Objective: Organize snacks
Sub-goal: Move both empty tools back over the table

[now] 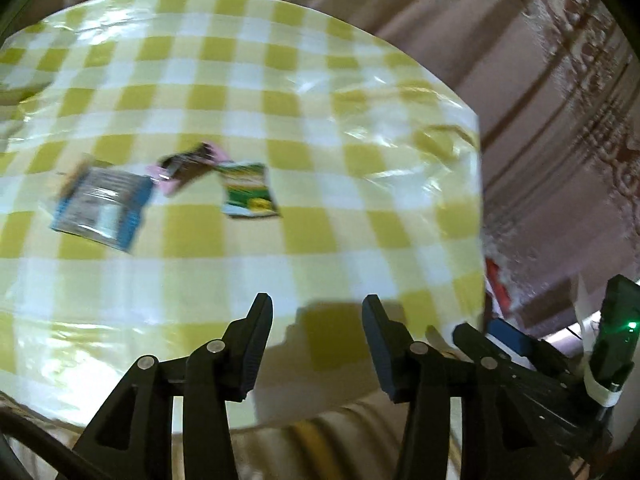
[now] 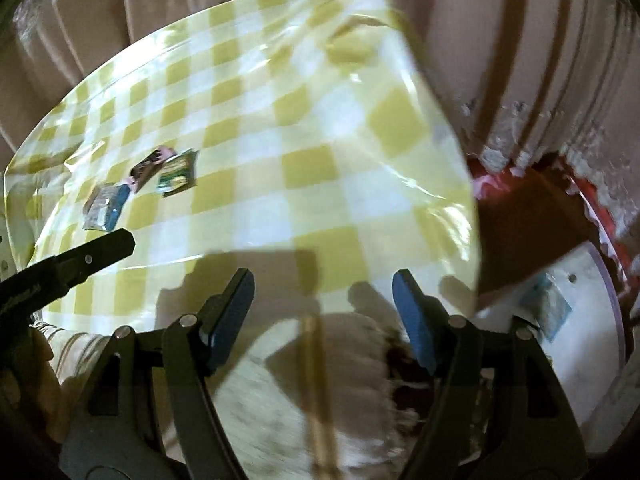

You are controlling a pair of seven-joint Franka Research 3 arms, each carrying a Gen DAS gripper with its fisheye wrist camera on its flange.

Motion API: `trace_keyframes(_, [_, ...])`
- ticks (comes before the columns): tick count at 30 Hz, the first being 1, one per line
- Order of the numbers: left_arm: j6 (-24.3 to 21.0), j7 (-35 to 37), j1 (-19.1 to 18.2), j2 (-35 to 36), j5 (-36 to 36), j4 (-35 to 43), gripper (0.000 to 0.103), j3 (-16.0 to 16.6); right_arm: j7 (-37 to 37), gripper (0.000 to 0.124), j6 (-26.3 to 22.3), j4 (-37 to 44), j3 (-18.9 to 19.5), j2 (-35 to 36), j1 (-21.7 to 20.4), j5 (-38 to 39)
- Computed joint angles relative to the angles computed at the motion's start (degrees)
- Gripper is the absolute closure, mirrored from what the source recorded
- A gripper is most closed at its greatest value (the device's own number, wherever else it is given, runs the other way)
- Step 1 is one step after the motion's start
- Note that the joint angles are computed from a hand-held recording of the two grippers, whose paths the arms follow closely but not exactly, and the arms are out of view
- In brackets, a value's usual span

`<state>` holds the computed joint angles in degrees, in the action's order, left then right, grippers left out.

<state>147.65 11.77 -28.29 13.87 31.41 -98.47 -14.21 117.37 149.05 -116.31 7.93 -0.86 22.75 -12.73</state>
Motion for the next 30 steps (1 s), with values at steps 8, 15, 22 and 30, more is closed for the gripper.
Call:
trace_keyframes(8, [0.17,-0.4,2.46,-3.03,1.25,-4.36,0.055,0.68,-0.52,0.048,-2.78,9.57,-0.07,7.63,3.51,-2.1])
trace_keyframes(15, [2.12,-0.8,5.05,-5.68,1.2,-8.57,0.054,1.11,-3.96,0.045,-5.87,19.51,-1.32,15.49,7.12,0.68])
trace_keyframes(22, [4.69,-2.95,9.65,-10.27,0.61,-15.22,0.051,1.98,-8.82,0.041,-9.02,29.32,-2.32,22.49,10.13,3.9])
trace_keyframes(30, [6.5,-1.75,14.83,-14.03,-1.32,-21.22,0.047,2.82,-11.04,0.037,-14.26,44.56,-3.95,32.95,13.13,6.18])
